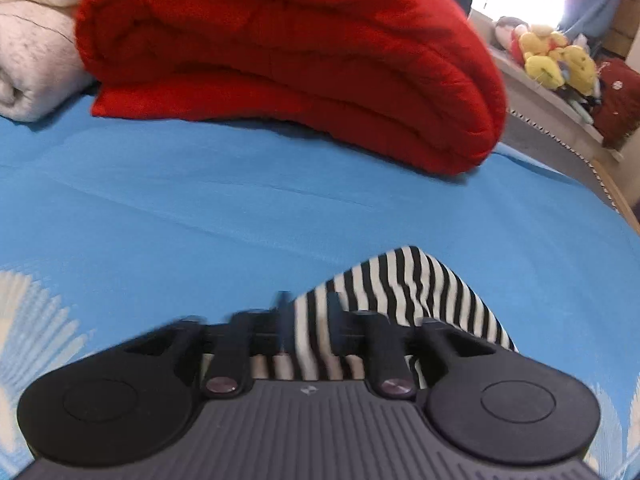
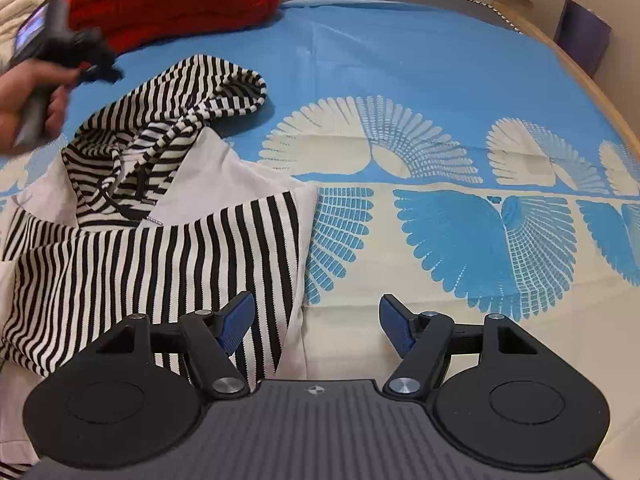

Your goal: Fold small clothes

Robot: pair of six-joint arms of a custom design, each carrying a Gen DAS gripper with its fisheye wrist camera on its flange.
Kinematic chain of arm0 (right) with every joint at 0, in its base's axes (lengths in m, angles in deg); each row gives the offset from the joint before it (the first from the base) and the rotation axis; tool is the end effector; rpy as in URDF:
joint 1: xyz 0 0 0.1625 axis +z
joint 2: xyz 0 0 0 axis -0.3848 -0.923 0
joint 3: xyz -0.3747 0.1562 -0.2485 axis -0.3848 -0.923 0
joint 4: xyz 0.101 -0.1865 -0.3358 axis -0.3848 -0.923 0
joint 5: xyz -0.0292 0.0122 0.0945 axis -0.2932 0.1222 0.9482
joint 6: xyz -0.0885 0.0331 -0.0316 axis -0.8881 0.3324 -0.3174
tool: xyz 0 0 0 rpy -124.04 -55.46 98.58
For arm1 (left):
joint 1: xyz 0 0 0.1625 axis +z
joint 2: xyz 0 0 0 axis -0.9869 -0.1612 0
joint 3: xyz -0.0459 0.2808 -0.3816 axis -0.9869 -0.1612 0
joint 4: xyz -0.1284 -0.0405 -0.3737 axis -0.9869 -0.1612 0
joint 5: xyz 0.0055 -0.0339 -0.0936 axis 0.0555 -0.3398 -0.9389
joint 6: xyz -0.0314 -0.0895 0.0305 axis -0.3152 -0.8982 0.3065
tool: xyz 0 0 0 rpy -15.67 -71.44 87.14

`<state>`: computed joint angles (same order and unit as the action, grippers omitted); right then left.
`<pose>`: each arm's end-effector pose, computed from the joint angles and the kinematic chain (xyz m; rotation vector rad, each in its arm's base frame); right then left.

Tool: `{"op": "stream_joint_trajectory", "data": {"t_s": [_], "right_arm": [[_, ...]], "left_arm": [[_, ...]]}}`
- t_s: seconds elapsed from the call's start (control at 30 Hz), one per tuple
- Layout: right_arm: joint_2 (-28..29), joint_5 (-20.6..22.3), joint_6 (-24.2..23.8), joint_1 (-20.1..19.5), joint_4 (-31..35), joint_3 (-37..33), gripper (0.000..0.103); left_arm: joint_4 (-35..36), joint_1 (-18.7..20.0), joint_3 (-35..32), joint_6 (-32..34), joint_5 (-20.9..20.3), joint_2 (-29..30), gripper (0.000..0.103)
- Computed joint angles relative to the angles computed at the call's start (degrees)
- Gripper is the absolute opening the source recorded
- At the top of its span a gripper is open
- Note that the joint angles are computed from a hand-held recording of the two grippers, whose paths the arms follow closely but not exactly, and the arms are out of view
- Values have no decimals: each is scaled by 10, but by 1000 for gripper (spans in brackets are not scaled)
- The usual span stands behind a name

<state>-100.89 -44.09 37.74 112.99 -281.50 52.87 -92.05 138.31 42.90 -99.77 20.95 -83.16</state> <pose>0.0692 -0.4299 0.2704 0.1411 -2.2355 0.6435 -0.2307 -0.7503 0.0779 0.1739 2.3843 -0.8477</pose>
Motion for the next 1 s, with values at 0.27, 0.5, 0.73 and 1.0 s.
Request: {"op": "stream_joint_trajectory", "data": {"t_s": [0.27, 0.5, 0.73, 1.0], "right_arm": [[0, -8, -7, -6, -5, -6, 71], [-18, 0, 5, -5, 8, -7, 71], [-54, 20, 28, 7, 18, -5, 71], [-89, 62, 69, 19, 8, 10, 66]], "left_arm": [[104, 26, -95, 5, -16, 56, 2], [-48, -17, 40, 121, -32, -9, 0], [-185, -147, 373, 125, -82, -200, 0], [271, -296, 525, -164, -149, -451, 2]]}}
